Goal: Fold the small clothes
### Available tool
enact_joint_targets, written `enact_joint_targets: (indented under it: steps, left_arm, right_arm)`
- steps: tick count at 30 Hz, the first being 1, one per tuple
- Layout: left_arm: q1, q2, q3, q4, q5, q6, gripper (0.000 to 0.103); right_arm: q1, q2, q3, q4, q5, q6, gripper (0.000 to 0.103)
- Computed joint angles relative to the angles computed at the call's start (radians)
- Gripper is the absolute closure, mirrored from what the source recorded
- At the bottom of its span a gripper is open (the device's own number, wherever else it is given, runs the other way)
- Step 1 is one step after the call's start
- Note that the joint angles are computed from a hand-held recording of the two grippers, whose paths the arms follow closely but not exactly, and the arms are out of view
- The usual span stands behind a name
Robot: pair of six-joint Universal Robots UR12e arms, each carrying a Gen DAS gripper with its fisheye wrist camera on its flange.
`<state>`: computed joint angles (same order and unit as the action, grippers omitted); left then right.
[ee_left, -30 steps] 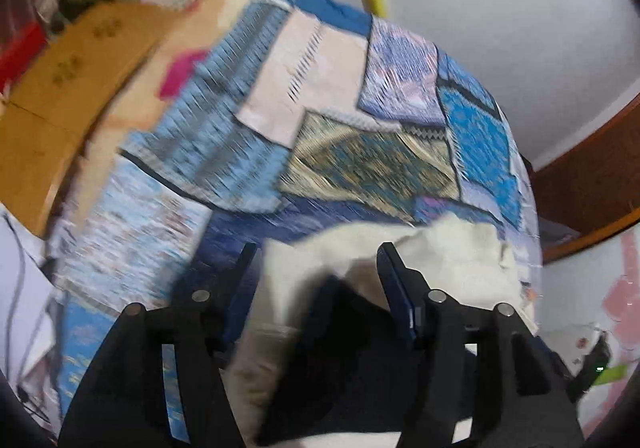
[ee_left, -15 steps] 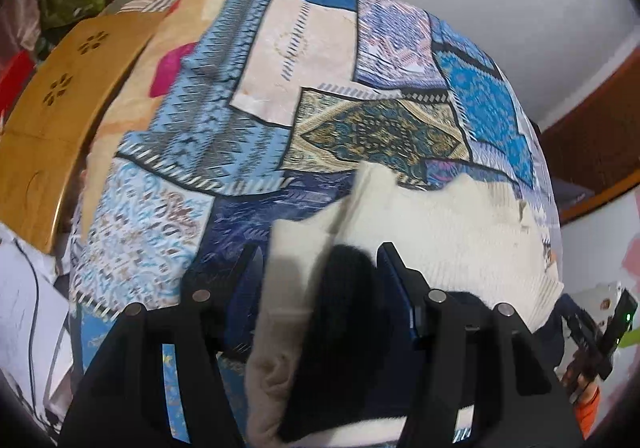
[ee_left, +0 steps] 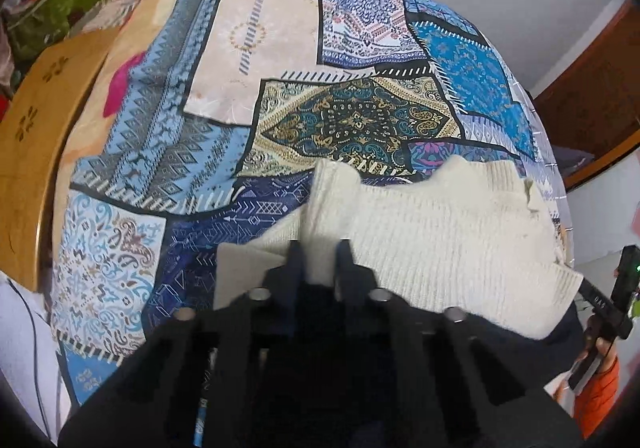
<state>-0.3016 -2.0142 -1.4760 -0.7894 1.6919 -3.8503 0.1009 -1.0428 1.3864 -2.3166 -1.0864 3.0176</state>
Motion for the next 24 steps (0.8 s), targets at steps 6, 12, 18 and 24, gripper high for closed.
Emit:
enact_joint_targets:
  steps: [6, 12, 18, 24]
  left_arm:
    - [-0.038, 0.020, -0.019, 0.022, 0.157, 0.031, 0.094]
    - [-0.056, 0.050, -0.048, 0.018, 0.266, 0.015, 0.094]
    - [-0.051, 0.033, -0.040, -0.035, 0.244, -0.005, 0.094]
    - [-0.052, 0.022, -0.037, -0.067, 0.215, 0.009, 0.093]
  right_arm:
    - [0.011, -0.013, 0.016, -0.046, -0.028, -0.061, 0.097]
    - [0.013, -0.031, 0.044, -0.181, -0.067, -0.052, 0.098]
    - [0.028, -0.024, 0.033, -0.162, -0.125, -0.078, 0.098]
    - [0.030, -0.029, 0.044, -0.122, -0.130, -0.083, 0.096]
